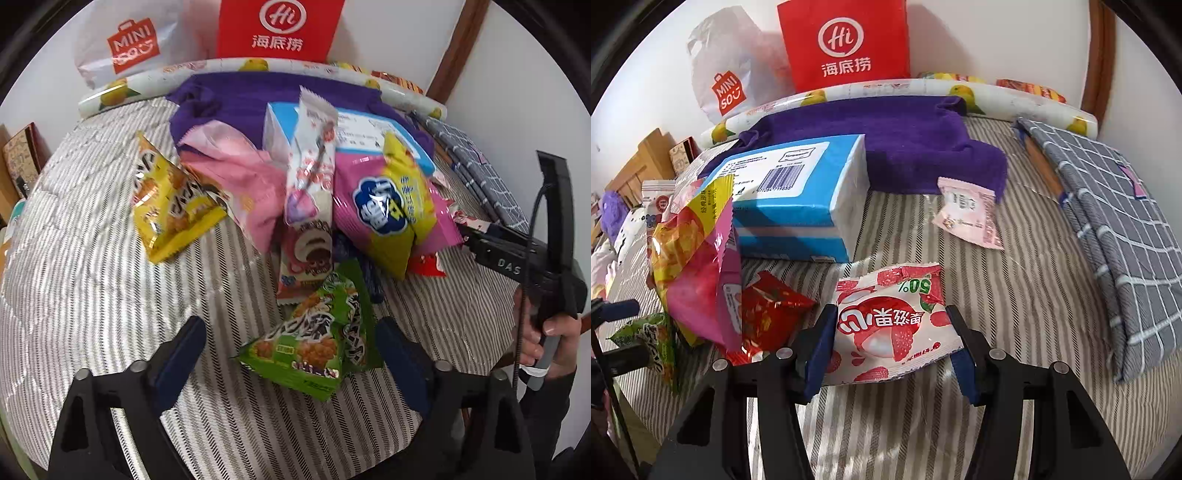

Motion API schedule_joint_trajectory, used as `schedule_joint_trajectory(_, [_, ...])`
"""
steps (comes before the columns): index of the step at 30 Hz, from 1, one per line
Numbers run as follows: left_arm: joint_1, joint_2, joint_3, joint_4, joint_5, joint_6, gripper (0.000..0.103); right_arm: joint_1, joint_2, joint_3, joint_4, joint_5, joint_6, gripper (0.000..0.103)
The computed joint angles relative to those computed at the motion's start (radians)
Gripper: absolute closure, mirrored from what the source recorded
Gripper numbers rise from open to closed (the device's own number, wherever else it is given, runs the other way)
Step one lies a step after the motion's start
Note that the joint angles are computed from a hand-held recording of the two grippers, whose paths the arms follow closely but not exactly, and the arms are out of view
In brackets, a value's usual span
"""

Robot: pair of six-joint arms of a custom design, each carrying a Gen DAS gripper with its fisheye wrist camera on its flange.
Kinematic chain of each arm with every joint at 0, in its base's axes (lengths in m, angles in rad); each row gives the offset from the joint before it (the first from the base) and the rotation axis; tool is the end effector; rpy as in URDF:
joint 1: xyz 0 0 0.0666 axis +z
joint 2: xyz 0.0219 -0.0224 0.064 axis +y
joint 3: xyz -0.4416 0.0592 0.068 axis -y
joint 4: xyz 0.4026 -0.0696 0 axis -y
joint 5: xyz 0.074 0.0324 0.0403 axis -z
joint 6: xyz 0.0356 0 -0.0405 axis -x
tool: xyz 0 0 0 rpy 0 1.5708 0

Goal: Organize snacks
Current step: 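Grasp the green snack bag with the left tool while the right tool lifts the candy packet, then carry both packets over the purple towel and open the right tool to drop the candy packet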

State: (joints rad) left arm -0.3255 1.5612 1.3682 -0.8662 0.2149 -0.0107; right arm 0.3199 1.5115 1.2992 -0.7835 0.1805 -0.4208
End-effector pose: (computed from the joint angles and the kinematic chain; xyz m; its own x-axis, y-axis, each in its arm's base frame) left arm 0.5033 -0.1783 0.4007 -0.8217 0.2884 -0.4915 0.4202 0.8893 -0.1807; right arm 0.4922 0.1559 0.3990 -0.8156 0.1531 -0.5579 0.1276 0.9882 0.0846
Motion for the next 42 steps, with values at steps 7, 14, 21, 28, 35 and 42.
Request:
schedule_joint_trajectory(7, [0.013, 0.004, -0.003, -0.018, 0.091, -0.022, 0.056, 0.009, -0.031, -0.013, -0.017, 0.026, -0.039, 0.046])
schedule_joint_trajectory(14, [0.031, -0.040, -0.013, -0.009, 0.109, -0.047, 0.060, 0.013, -0.059, -0.018, -0.014, 0.043, -0.060, 0.046])
schedule_joint_trajectory(21, [0.062, -0.046, 0.036, -0.020, 0.129, -0.038, 0.060, 0.018, -0.077, 0.007, -0.034, 0.086, -0.072, 0.046])
schedule_joint_trajectory(28, [0.063, -0.015, 0.119, -0.013, 0.127, -0.044, 0.060, 0.024, -0.075, 0.062, -0.021, 0.096, -0.036, 0.046])
schedule_joint_trajectory(35, [0.057, 0.059, 0.245, -0.025, 0.141, -0.032, 0.060, 0.023, -0.055, 0.132, -0.005, 0.099, 0.028, 0.046])
schedule_joint_trajectory(42, [0.051, 0.153, 0.407, -0.074, 0.152, -0.025, 0.060, 0.000, -0.008, 0.219, -0.011, 0.080, 0.042, 0.046])
